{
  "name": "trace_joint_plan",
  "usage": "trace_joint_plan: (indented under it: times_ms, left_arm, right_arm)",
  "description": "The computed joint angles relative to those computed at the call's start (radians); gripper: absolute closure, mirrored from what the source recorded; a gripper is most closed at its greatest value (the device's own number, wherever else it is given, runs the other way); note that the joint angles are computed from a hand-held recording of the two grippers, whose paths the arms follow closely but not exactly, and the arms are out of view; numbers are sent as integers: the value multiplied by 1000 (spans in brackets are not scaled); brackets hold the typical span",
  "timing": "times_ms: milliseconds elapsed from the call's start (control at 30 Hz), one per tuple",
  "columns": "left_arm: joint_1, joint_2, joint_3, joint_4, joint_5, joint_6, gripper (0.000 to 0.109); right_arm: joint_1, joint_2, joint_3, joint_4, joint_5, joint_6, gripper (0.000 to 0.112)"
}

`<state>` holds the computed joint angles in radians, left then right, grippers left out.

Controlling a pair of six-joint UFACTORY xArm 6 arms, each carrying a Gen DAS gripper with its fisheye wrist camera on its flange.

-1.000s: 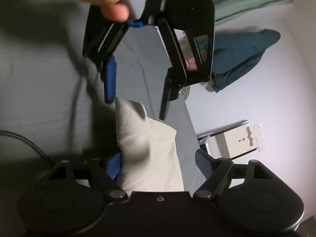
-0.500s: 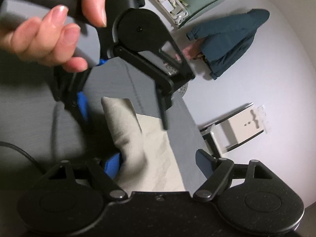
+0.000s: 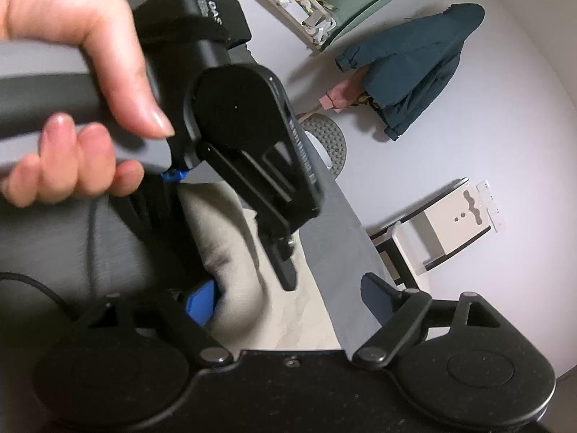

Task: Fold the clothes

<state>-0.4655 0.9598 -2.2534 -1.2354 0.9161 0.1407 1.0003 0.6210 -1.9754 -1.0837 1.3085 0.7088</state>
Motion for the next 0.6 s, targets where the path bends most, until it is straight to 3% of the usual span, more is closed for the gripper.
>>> trace_joint_plan:
  times_ms: [167,267,367,467,533,600]
  left_arm:
    - [-9,1,-23,126,-49,-5,90]
    - [-1,16,-59,159,-63,-31,90]
    - [6,29,-78,158,-79,-60,90]
    - [16,30,-78,154,-87,-79,90]
    - [17,28,-78,161,-91,-88,90]
    - [6,-3,-20,148,-119,-63,90]
  right_arm:
    - [-65,-215,248,155,-242,120,26]
    - [-153,-391,449,238,-388,332,23]
    - [-266,-543,640,305,-527,636,23]
    - [-401,-662,873,401,-840,950,23]
    - [-469,-686,982,390,-1046,1160,23]
    - [-496,-674,1020,383,-1139,1248,26]
